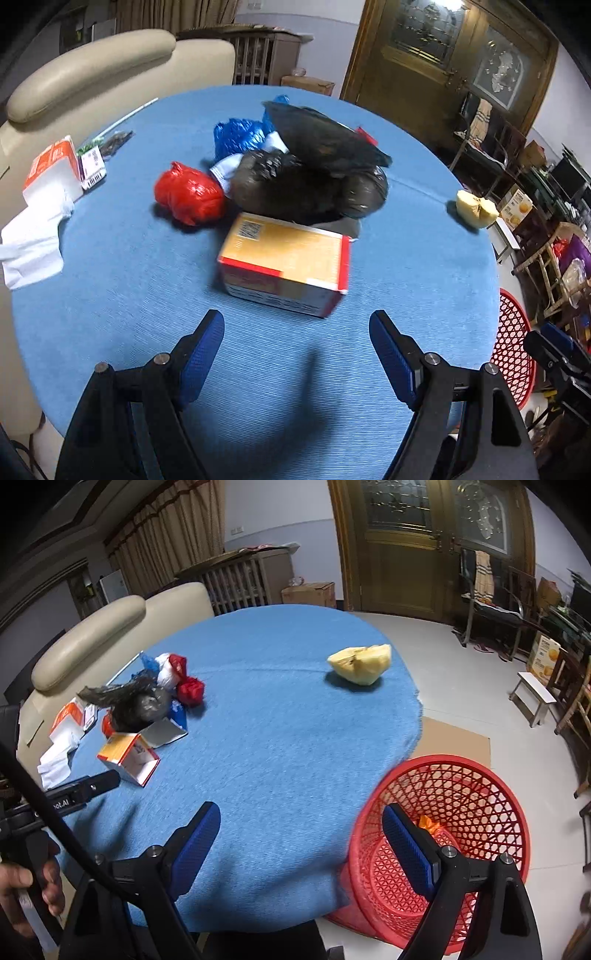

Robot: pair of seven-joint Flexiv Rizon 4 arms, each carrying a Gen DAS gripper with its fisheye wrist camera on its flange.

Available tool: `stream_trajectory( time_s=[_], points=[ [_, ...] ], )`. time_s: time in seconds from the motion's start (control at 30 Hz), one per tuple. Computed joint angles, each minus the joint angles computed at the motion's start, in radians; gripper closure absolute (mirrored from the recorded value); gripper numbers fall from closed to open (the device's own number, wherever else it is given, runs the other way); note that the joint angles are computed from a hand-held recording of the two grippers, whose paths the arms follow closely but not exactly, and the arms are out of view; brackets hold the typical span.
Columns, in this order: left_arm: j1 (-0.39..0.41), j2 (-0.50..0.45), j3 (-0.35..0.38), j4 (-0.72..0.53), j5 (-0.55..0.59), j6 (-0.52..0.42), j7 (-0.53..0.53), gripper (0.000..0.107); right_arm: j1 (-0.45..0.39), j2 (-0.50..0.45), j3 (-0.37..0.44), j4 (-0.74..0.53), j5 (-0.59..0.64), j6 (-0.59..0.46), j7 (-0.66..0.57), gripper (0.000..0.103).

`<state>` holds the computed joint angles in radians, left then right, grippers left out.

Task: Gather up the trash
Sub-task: 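Bring both tools back over the table toward the remaining trash, then grip the yellow cardboard box with left tool while right tool grabs the black bag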

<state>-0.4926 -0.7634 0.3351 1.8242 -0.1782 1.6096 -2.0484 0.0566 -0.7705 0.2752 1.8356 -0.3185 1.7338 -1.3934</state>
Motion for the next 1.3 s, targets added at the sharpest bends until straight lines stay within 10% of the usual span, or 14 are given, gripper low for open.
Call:
stream_trajectory(
  time_s=[0.73,1.3],
  points=[
    [0.116,-0.069,-0.087,-0.076,-0.041,0.039,0.245,0.025,0.039,-0.030,0.035,-0.067,0.012,-0.080,-0.062,0.012],
    [-0.063,0.018,0.172,0.141,-0.074,0.014,-0.039,0.025,0.029,-0.074,0.100,-0.144,0.066,-0.159,-0.151,0.012]
  ],
)
